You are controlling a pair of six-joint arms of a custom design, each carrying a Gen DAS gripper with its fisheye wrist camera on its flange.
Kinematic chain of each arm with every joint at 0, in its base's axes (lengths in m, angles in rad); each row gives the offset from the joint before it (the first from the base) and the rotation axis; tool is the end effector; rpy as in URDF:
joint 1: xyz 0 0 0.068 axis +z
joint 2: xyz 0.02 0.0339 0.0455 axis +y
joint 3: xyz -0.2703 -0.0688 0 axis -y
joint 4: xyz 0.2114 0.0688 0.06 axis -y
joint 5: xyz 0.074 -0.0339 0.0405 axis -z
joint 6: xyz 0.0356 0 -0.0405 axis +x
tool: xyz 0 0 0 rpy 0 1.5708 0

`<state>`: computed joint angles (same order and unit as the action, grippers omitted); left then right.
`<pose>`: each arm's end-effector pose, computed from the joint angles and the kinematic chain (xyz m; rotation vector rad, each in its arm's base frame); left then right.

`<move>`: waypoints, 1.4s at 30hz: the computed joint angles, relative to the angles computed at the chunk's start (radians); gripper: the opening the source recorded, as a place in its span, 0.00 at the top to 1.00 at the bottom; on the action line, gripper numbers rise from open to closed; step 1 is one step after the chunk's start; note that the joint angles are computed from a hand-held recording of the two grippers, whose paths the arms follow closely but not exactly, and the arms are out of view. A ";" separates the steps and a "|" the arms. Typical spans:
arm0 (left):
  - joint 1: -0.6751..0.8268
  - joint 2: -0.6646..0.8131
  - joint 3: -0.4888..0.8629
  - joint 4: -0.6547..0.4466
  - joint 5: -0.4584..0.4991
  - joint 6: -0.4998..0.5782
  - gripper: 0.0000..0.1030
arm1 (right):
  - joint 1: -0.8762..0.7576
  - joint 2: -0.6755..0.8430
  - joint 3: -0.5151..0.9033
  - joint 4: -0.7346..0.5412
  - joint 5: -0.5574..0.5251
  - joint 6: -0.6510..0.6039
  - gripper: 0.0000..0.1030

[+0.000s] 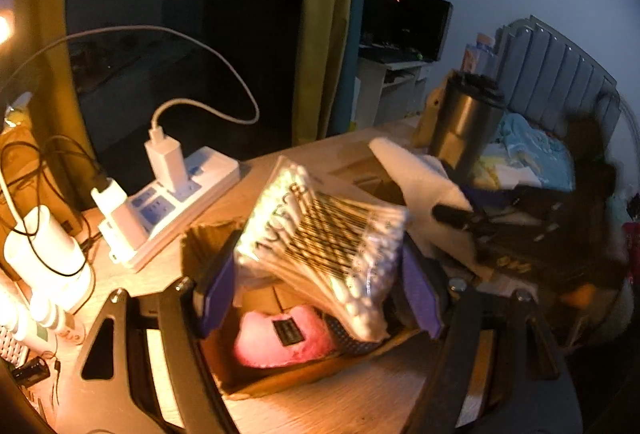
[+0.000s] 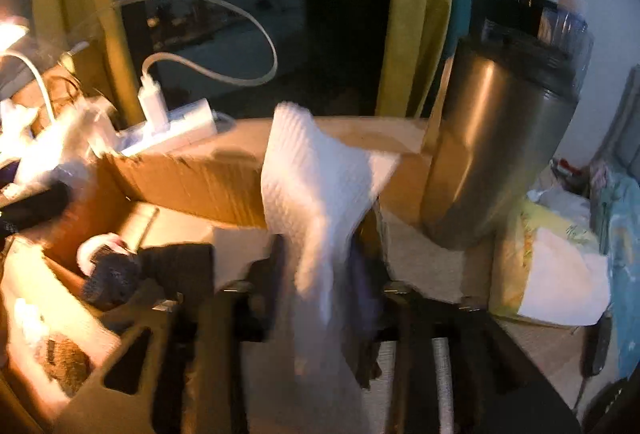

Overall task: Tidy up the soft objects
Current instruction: 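Lower the swab bag into the box with the left tool while the right tool releases the towel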

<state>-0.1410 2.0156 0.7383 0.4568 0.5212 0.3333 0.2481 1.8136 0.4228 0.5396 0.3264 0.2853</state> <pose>0.3207 -0.0634 0.0958 0.7754 2.1796 -0.5237 0.2479 0.0510 0.0976 0.1903 2.3605 -0.1411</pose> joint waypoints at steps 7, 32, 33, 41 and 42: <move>-0.012 0.057 0.042 -0.020 -0.024 -0.004 0.28 | -0.015 -0.078 -0.051 0.022 0.046 0.003 0.44; -0.101 0.149 0.104 -0.008 -0.127 -0.060 0.27 | -0.198 0.183 -0.060 0.208 -0.059 0.032 0.31; -0.113 0.152 0.108 -0.010 -0.137 -0.068 0.27 | -0.207 0.171 -0.078 0.227 -0.073 0.032 0.31; -0.178 0.200 0.143 -0.001 -0.240 -0.134 0.26 | -0.234 0.110 -0.173 0.308 -0.126 0.029 0.31; -0.180 0.200 0.150 -0.012 -0.246 -0.138 0.26 | -0.231 0.100 -0.182 0.312 -0.128 0.026 0.31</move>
<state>-0.3212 2.2158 0.8878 0.4446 0.2757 0.1957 0.0175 1.9137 0.2412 0.8512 0.1984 0.3110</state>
